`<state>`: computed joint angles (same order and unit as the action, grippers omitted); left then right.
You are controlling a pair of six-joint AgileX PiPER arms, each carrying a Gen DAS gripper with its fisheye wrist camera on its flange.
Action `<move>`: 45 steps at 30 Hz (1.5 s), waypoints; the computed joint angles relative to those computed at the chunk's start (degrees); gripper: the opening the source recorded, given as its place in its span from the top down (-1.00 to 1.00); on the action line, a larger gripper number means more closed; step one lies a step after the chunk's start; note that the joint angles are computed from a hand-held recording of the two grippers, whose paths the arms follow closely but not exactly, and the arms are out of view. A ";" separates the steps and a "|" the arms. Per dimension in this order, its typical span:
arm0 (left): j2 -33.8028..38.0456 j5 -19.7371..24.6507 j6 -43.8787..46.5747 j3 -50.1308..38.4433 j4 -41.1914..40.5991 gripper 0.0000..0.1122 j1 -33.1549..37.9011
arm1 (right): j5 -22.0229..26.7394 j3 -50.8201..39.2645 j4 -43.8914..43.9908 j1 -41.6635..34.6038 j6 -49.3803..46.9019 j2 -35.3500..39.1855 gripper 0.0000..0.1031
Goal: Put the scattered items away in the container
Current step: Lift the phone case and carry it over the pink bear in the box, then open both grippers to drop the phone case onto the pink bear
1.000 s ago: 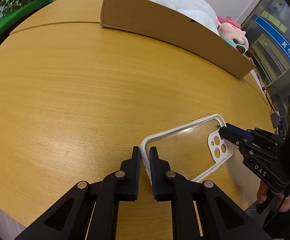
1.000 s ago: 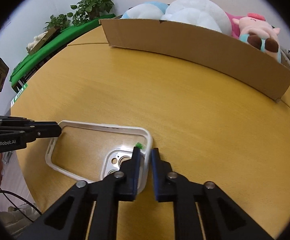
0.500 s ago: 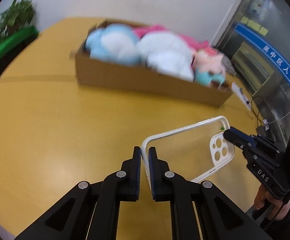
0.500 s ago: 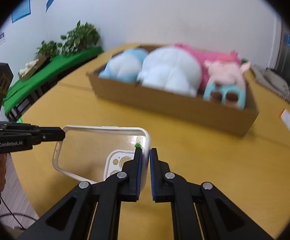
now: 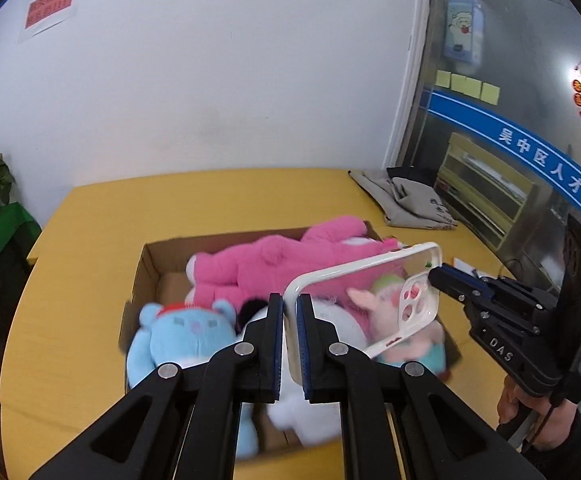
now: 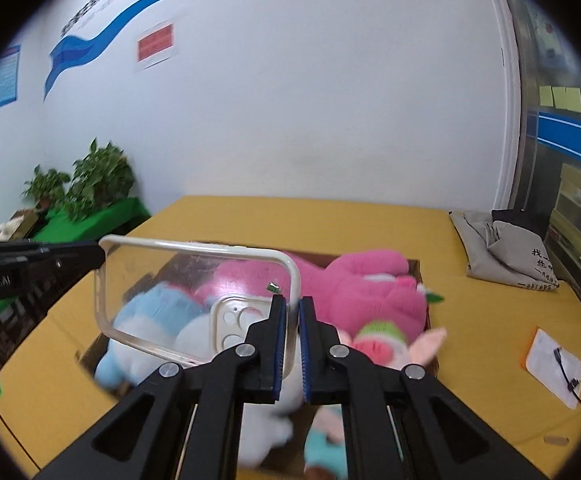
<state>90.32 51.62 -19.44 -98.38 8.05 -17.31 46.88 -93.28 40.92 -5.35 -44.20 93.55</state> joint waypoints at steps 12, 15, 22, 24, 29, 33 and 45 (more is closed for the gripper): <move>30.25 6.45 6.84 -26.33 -8.48 0.89 7.67 | 10.26 -39.52 -21.90 7.99 25.98 33.53 0.88; 31.14 5.26 6.67 -24.50 -9.35 0.89 7.88 | 10.59 -38.60 -22.65 8.00 26.10 34.39 0.88; 24.62 0.79 1.80 -17.34 -4.75 0.16 6.31 | 6.20 -29.10 -22.43 8.07 24.88 27.94 -0.55; 19.53 -2.66 -2.55 -11.62 0.19 -0.48 4.80 | 3.94 -23.91 -19.63 7.26 22.46 24.03 -0.63; 3.35 -8.10 -20.19 5.76 19.44 -0.83 -2.83 | -0.57 -6.14 -17.20 5.53 16.15 9.75 -1.00; -7.59 -5.22 -35.94 19.16 34.40 -0.83 -12.92 | -6.67 11.42 -16.40 4.46 10.07 -4.09 -0.99; -18.80 16.87 -67.89 35.84 47.19 -0.83 -42.92 | -1.90 32.60 -13.69 -4.13 2.63 -27.03 -0.99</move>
